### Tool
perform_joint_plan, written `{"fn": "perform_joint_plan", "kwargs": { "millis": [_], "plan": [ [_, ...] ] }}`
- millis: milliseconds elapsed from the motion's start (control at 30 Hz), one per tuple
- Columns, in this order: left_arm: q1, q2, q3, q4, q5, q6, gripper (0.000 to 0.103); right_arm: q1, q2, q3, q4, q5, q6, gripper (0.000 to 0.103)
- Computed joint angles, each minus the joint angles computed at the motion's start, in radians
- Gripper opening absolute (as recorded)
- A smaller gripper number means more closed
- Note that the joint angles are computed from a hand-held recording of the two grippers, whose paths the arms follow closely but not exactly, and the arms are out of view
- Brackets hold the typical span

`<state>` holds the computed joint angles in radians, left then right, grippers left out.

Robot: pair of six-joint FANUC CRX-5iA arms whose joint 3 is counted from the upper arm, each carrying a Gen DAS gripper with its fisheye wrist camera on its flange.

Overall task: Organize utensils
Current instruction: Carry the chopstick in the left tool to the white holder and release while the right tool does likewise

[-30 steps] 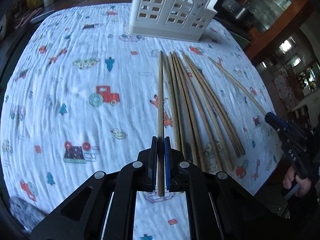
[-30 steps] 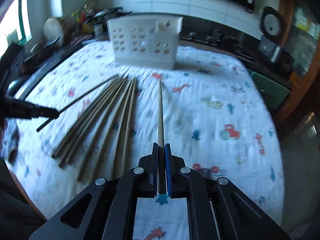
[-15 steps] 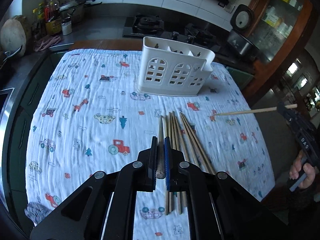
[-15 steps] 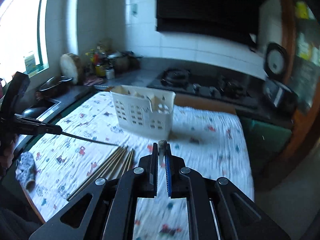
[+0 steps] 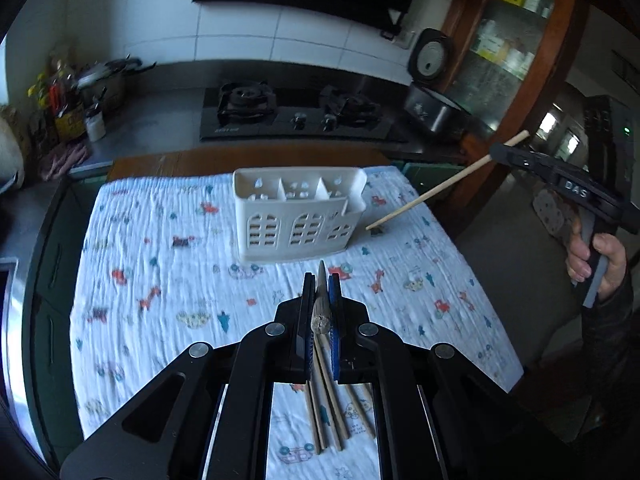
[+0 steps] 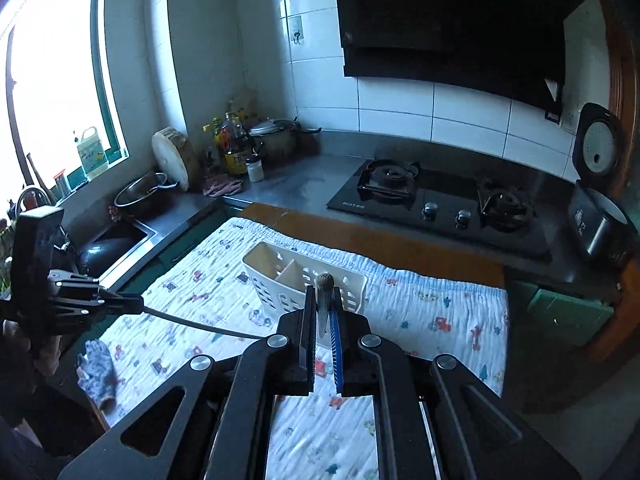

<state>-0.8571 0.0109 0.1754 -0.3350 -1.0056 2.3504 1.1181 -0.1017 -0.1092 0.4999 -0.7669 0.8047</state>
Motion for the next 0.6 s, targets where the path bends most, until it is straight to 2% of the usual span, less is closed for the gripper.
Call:
{"fn": "perform_joint_plan", "kwargs": {
  "millis": [67, 167, 267, 333, 433, 467, 533, 600],
  "plan": [
    [0.039, -0.029, -0.003, 0.056, 0.043, -0.141, 0.005, 0.009, 0.032, 0.052, 0.013, -0.049, -0.023, 0.007],
    [0.082, -0.041, 0.04, 0.093, 0.034, -0.295, 0.005, 0.021, 0.079, 0.105, 0.086, -0.113, -0.101, 0.007],
    [0.111, -0.02, 0.103, 0.092, 0.013, -0.371, 0.005, 0.019, 0.101, 0.129, 0.116, -0.117, -0.149, 0.007],
    [0.127, 0.001, 0.132, 0.108, 0.011, -0.404, 0.005, 0.008, 0.119, 0.148, 0.114, -0.117, -0.132, 0.007],
    [0.121, 0.048, 0.187, 0.06, -0.026, -0.349, 0.005, -0.016, 0.149, 0.174, 0.09, -0.106, -0.08, 0.007],
    [0.108, 0.075, 0.223, 0.016, -0.066, -0.302, 0.005, -0.025, 0.154, 0.179, 0.07, -0.09, -0.048, 0.007],
    [0.125, 0.105, 0.231, 0.052, -0.065, -0.275, 0.005, -0.041, 0.17, 0.179, 0.07, -0.074, -0.014, 0.007],
    [0.131, 0.151, 0.273, 0.051, -0.108, -0.255, 0.005, -0.063, 0.176, 0.187, 0.004, -0.05, 0.036, 0.007]
  ]
}}
